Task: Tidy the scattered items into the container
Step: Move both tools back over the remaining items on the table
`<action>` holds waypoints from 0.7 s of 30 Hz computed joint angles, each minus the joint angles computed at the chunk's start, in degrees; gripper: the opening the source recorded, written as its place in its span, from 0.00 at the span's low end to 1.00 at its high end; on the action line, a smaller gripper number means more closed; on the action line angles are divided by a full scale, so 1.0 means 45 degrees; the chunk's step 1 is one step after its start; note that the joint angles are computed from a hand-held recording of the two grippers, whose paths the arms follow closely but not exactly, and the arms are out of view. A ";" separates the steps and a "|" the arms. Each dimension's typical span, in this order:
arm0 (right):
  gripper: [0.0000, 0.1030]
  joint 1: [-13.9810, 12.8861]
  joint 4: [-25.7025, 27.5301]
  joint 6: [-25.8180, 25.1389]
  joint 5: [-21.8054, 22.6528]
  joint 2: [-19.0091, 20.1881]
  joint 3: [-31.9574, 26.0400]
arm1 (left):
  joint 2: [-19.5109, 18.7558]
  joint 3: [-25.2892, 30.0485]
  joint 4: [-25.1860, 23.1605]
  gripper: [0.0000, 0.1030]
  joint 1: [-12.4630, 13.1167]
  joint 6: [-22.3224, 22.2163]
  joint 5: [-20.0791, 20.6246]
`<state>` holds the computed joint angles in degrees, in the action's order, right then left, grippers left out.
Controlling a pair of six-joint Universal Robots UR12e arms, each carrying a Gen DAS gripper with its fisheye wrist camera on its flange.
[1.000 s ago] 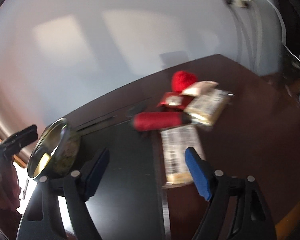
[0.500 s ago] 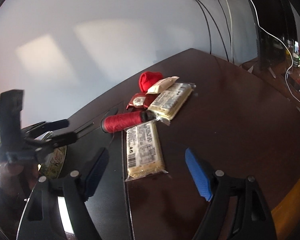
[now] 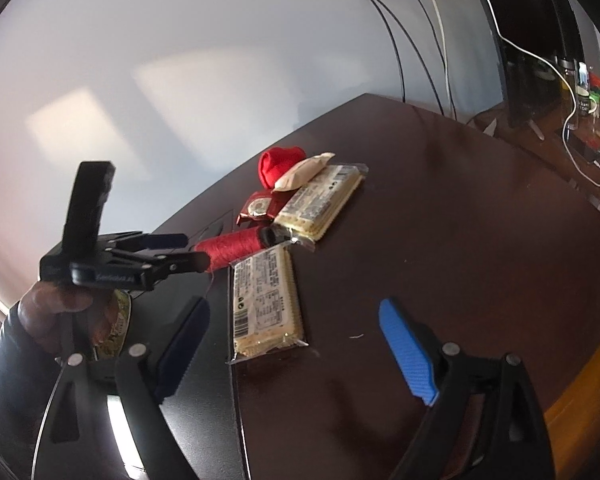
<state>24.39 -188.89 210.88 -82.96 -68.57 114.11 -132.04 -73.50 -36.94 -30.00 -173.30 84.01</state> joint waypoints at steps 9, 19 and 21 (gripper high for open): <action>0.87 0.0050 0.0137 -0.0064 -0.0028 0.0074 -0.0077 | -0.0204 0.0124 -0.0603 0.87 -0.0009 0.0074 0.0383; 0.94 0.0138 -0.0003 0.0075 -0.0318 0.0114 -0.0130 | 0.0342 -0.0747 -0.1012 0.86 0.0058 0.0263 -0.1037; 0.94 0.0152 -0.0058 0.0097 -0.0378 0.0113 -0.0123 | 0.0554 -0.1041 -0.1031 0.86 0.0078 0.0532 -0.1670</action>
<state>25.07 -189.15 211.32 -84.66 -68.06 113.56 -129.54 -78.18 -41.58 -29.65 -170.91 76.49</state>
